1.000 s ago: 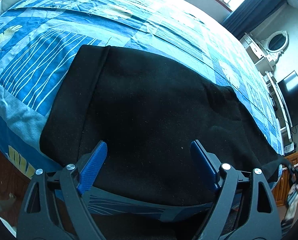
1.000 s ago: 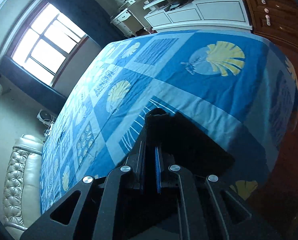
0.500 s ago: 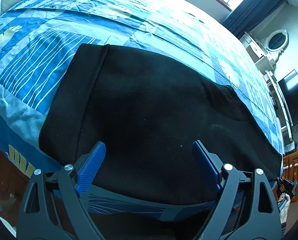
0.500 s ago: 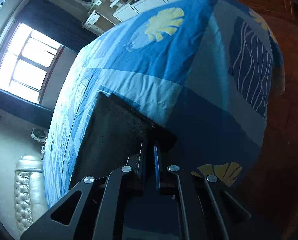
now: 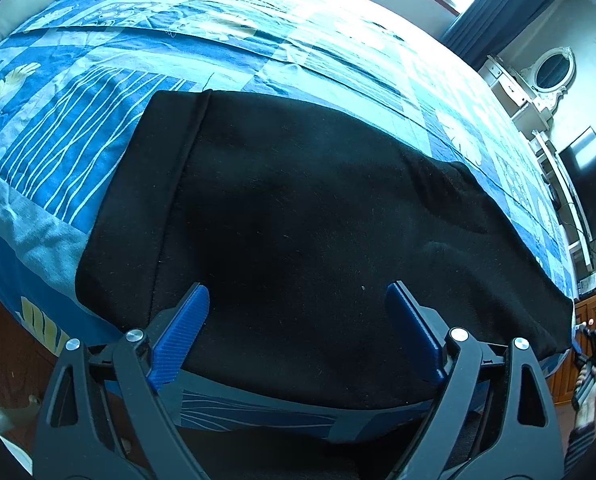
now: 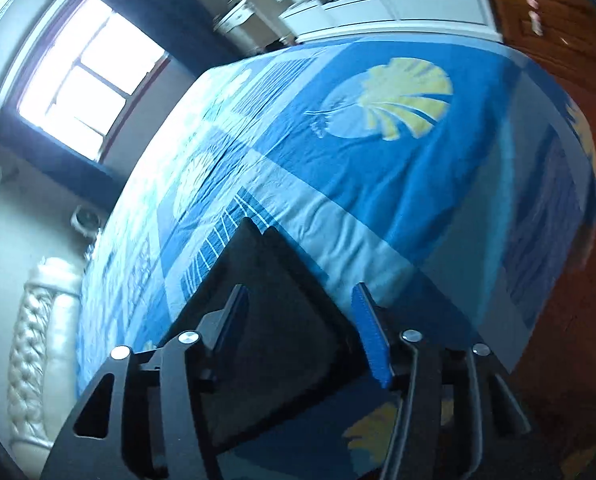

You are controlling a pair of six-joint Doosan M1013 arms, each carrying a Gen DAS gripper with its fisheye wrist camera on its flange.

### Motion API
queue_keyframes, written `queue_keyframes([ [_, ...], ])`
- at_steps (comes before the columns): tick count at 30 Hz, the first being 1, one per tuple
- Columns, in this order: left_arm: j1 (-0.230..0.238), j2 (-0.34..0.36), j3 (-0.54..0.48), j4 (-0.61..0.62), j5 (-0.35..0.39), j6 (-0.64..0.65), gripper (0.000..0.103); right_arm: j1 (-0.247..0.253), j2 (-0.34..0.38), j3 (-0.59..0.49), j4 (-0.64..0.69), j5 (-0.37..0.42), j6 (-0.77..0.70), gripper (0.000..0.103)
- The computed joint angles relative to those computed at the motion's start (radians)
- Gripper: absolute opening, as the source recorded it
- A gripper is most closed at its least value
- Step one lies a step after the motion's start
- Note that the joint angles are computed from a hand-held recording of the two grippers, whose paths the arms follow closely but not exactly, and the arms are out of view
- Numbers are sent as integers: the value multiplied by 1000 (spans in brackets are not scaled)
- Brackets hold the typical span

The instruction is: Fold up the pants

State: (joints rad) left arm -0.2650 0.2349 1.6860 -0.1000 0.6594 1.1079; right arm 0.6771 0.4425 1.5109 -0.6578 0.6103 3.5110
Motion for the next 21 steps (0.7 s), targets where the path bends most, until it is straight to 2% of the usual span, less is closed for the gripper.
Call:
queue_keyframes([
  [3, -7, 2, 0, 33, -1, -35, 91, -43, 31, -36, 238, -53, -299, 66],
  [4, -10, 2, 0, 45, -3, -47, 91, -49, 47, -59, 329, -38, -403, 65],
  [5, -12, 3, 0, 55, -5, -56, 92, -46, 71, -103, 367, 29, -513, 59],
  [6, -15, 3, 1, 67, -7, -66, 93, -40, 91, -144, 377, 93, -599, 35],
  [7, -20, 2, 3, 85, -9, -81, 93, -39, 103, -169, 411, 105, -663, 19],
  [8, -23, 2, 3, 98, -10, -91, 93, -35, 111, -191, 408, 124, -674, 18],
  [9, -25, 2, 4, 109, -11, -96, 93, -25, 122, -227, 357, 192, -663, 17],
  [11, -29, 4, 3, 126, -9, -106, 93, -12, 121, -260, 251, 251, -634, 17],
  [14, -34, 8, -1, 146, 3, -115, 94, -6, 113, -268, 159, 265, -587, 17],
  [18, -39, 9, 1, 166, 1, -130, 95, -27, 149, -276, 234, 308, -654, 17],
  [20, -41, 9, 2, 175, 1, -133, 95, -34, 156, -256, 246, 283, -624, 18],
  [21, -41, 9, 2, 176, 3, -132, 95, -37, 146, -229, 231, 234, -571, 19],
])
